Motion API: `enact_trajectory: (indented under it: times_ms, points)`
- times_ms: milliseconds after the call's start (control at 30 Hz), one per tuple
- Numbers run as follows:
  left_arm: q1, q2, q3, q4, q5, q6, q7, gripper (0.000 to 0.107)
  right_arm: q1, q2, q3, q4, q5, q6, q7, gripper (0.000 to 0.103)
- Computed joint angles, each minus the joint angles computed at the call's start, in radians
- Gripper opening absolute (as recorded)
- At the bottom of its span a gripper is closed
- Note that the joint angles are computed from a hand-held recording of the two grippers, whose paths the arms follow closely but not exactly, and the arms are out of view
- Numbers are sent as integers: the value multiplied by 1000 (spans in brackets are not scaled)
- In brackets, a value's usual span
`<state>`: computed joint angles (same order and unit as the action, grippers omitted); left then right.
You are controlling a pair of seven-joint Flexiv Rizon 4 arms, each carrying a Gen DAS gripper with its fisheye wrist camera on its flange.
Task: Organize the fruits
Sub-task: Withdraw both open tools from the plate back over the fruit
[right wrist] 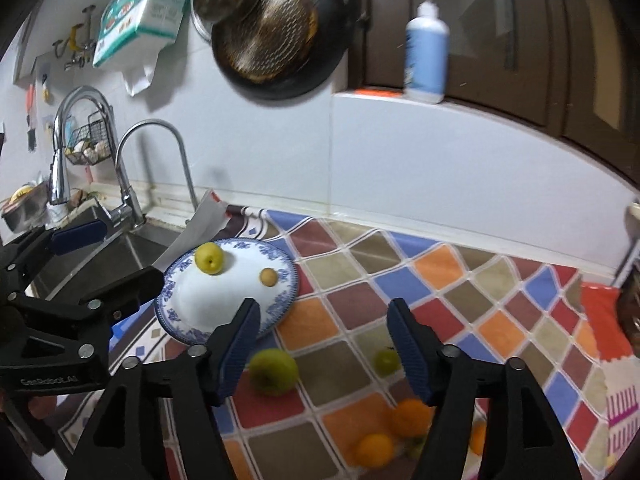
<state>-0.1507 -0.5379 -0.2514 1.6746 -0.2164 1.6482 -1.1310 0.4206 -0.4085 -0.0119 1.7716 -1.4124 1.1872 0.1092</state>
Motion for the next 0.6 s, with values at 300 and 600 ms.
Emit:
enact_trajectory:
  times_ms: [300,600]
  points:
    - [-45,51,26,115,52,128,-63,101,-34,130,59,155,-130,-121,157,70]
    - [40,36,-107,172,161,166,-56,101,-61,196,116,272,-109,-182,170,70]
